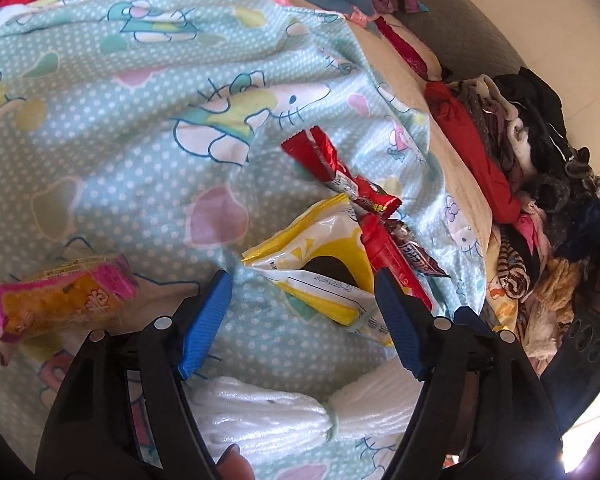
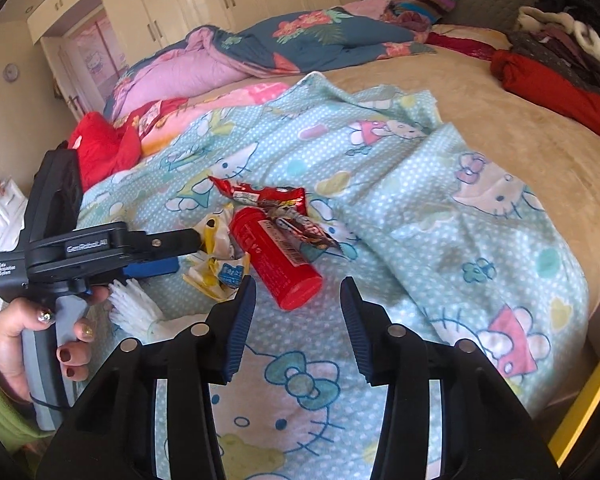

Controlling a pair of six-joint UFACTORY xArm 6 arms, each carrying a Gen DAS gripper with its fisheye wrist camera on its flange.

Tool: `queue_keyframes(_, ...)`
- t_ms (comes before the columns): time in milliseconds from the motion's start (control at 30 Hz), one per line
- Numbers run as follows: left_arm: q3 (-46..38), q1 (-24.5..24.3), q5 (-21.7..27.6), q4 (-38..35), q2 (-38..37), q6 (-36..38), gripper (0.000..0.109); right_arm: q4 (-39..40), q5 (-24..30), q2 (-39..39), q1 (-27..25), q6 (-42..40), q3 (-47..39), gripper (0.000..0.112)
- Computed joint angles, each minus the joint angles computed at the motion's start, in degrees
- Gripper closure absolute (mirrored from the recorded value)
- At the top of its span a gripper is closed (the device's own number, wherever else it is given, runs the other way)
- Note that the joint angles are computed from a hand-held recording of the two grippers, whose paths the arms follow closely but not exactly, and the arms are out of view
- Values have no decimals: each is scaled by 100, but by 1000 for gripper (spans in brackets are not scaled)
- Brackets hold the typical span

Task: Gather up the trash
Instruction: 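Grasp the red cylindrical can with the right tool while the left tool grasps a yellow wrapper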

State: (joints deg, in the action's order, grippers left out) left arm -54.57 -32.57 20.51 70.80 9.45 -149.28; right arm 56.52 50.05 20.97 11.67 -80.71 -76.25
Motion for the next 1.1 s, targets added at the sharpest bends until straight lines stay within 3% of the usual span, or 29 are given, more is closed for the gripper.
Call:
queue_keyframes(167,-19,155,-132,383,40,-453,49,-157,-70,137,141,-21,-96,70)
queue_keyframes(333,-132,250,-113,528,143,-382,57,-388,-244,337,317,80,-213,70)
queue_keyframes(533,-166,250,-94,696,177,-489,60,-580,-450,538,499,121,-291,70)
queue_keyframes(800,-63,171,-144,1204,34,-1120,70,-290,-211,412,380,87,-224,73)
queue_keyframes(867,8,108,-53,1084,-47,-1021,95,-250,-188,357,329,170,-202,73)
queue_keyframes(933,53,118,-126,1336,-99,-1312,95,-208,-130,345,243,286,-229,74)
queue_keyframes(1100,67,20,-2,1417,-202,-1245,100,-71,108,288,30,488,-258,74)
